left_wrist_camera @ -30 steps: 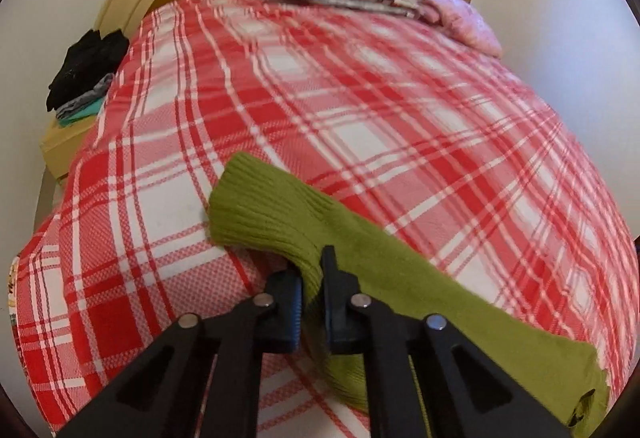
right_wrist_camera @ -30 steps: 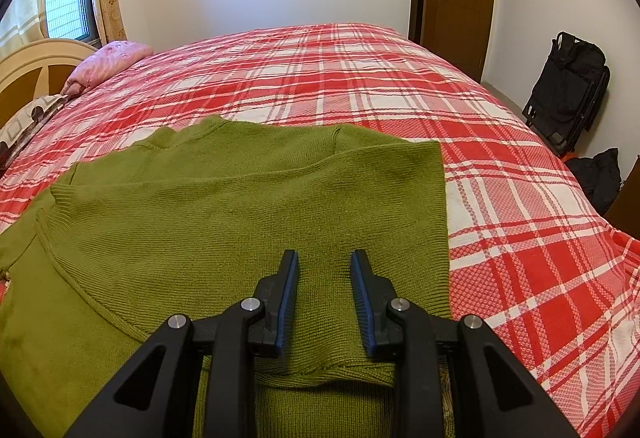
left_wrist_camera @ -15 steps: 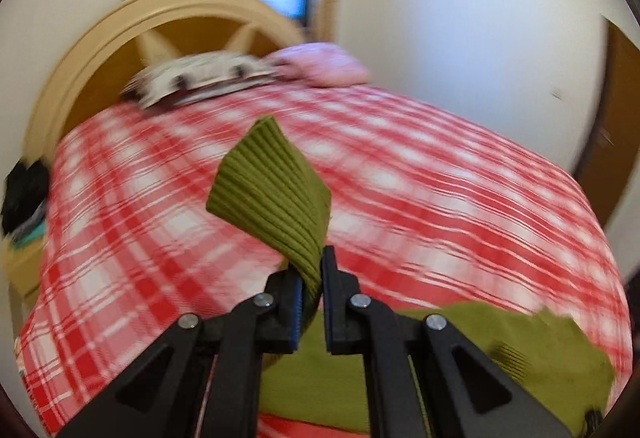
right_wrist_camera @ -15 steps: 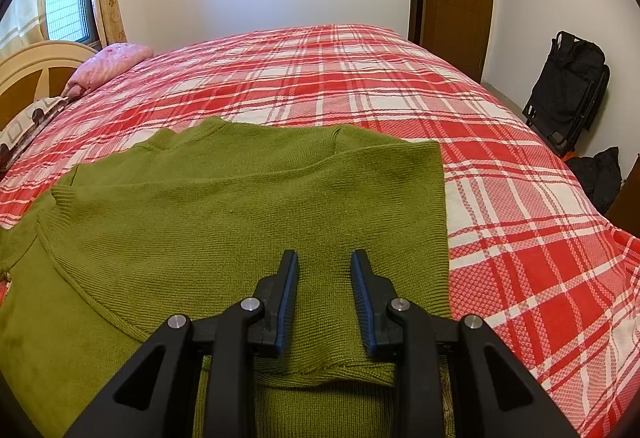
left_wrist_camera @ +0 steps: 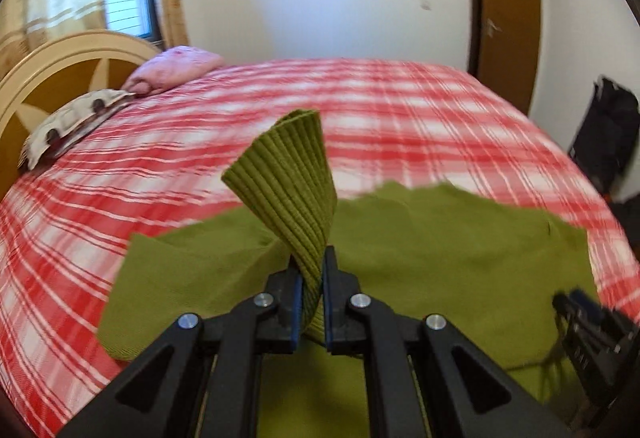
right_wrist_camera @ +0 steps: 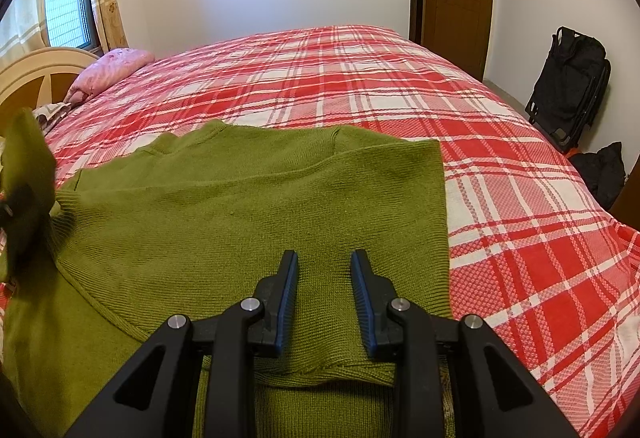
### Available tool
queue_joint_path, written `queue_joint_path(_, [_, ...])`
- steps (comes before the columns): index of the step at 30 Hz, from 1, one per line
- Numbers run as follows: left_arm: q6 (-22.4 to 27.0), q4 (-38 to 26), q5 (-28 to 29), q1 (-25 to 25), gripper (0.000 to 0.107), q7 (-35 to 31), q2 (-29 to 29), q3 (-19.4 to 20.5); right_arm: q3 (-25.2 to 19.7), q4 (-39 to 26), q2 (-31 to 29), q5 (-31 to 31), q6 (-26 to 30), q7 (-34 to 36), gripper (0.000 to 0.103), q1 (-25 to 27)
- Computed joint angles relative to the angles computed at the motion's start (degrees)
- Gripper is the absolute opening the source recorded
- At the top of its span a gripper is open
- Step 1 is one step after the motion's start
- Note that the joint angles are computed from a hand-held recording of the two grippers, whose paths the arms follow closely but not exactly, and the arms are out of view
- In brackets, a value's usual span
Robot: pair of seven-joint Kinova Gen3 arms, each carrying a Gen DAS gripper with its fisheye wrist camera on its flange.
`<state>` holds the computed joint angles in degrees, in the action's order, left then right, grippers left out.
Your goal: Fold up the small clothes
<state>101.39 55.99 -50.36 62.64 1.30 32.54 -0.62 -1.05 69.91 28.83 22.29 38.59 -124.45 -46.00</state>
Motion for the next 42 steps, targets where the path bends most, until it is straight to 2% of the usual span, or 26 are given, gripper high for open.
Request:
queue_joint_path(6, [-1.8, -1.4, 4.6, -1.8, 0.008, -3.3, 2.6, 0.8, 0.1, 0.2, -0.1, 0.1, -0.1, -0.1, 0.029, -0.1])
queue_joint_path(9, [-3.4, -0.3, 7.5, -2.9, 0.013, -4.4, 2.1, 1.2, 0.2, 0.0, 0.0, 0.4, 0.1, -0.1, 0.029, -0.2])
queue_joint_path(11, [-3.6, 0.3, 7.5, -2.3, 0.018, -5.0, 1.6, 1.1, 0.2, -0.1, 0.1, 0.4, 0.3, -0.1, 0.029, -0.3])
queue_joint_path(12, [-4.0, 0.7, 7.7, -2.1, 0.023, -5.3, 1.0, 1.3, 0.2, -0.1, 0.1, 0.5, 0.3, -0.2, 0.029, -0.3])
queue_joint_path(13, [-4.6, 1.6, 8.0, -1.7, 0.037, -5.1, -0.1, 1.6, 0.2, -0.2, 0.1, 0.5, 0.4, -0.1, 0.029, -0.3])
queue_joint_path(14, [-4.9, 2.8, 8.1, -1.1, 0.046, -4.0, -1.3, 1.9, 0.2, -0.3, 0.2, 0.5, 0.6, -0.1, 0.03, -0.4])
queue_joint_path(15, [-4.8, 4.0, 7.6, -1.0, 0.066, -2.6, -2.0, 2.8, 0.1, -0.5, 0.3, 0.5, 0.8, 0.1, 0.031, -0.3])
queue_joint_path(16, [-4.6, 5.4, 6.9, 0.1, 0.08, -0.3, -3.0, 2.9, -0.2, -0.7, 0.4, -0.1, 0.9, 0.9, 0.039, -0.1])
queue_joint_path(17, [-3.7, 6.8, 6.3, 2.3, 0.082, 2.1, -3.8, 2.1, -1.5, -1.1, 0.5, -1.0, 1.0, 2.6, 0.052, 0.9])
queue_joint_path(19, [-0.7, 7.4, 5.4, 3.4, 0.082, 4.2, -3.9, 3.0, -2.5, -3.5, 1.5, -2.6, 3.3, 6.1, 0.072, 1.4])
queue_joint_path(21, [2.1, 8.1, 6.2, 3.7, 0.082, 5.6, -3.9, 4.0, -0.1, -6.5, 2.8, -1.2, 7.1, 7.3, 0.072, -1.7])
queue_joint_path(23, [2.5, 10.1, 7.3, 3.4, 0.082, 7.8, -4.6, 5.0, 0.2, -6.2, 1.6, -1.7, 7.2, 4.8, 0.072, -2.5])
queue_joint_path(26, [4.6, 12.4, 8.4, 3.0, 0.082, 10.9, -4.8, 5.7, -6.4, -3.8, -2.1, -7.9, 2.1, 4.5, 0.072, 1.9])
queue_joint_path(28, [2.9, 15.6, 9.4, 2.2, 0.083, 14.4, -6.2, 6.4, -11.1, -6.0, -0.3, -12.1, 2.2, 8.6, 0.072, 4.7])
queue_joint_path(29, [1.6, 17.4, 9.2, 2.1, 0.083, 16.5, -7.2, 6.8, -12.1, -8.4, 1.2, -13.6, 3.6, 11.0, 0.072, 5.0])
queue_joint_path(34, [-3.2, 24.1, 6.9, 1.8, 0.089, 26.5, -10.1, 9.1, -8.9, -20.7, 8.9, -20.6, 10.9, 15.7, 0.072, 1.8])
queue_joint_path(35, [-3.0, 24.2, 6.3, 1.7, 0.089, 27.0, -9.9, 9.5, -9.7, -23.4, 10.9, -21.8, 12.3, 16.2, 0.071, 2.1])
queue_joint_path(36, [-2.3, 23.5, 5.8, 1.7, 0.089, 26.8, -9.2, 9.9, -9.5, -25.2, 12.0, -22.0, 14.0, 16.2, 0.059, 1.5])
queue_joint_path(37, [-2.1, 23.5, 5.7, 1.4, 0.09, 26.5, -9.2, 10.0, -8.2, -27.0, 13.2, -21.3, 15.8, 16.1, 0.049, -0.2])
queue_joint_path(39, [-2.1, 23.6, 5.5, 1.3, 0.09, 26.7, -9.1, 10.3, -3.9, -27.9, 13.7, -17.4, 16.5, 17.3, 0.043, -4.9])
queue_joint_path(41, [-2.4, 23.9, 5.2, 1.2, 0.091, 27.1, -9.3, 10.5, -3.4, -29.1, 14.2, -15.7, 17.6, 19.2, 0.018, -6.4])
queue_joint_path(42, [-2.5, 24.1, 5.2, 1.1, 0.092, 27.1, -9.4, 10.5, -4.7, -29.9, 14.5, -16.3, 18.1, 20.3, 0.013, -5.7])
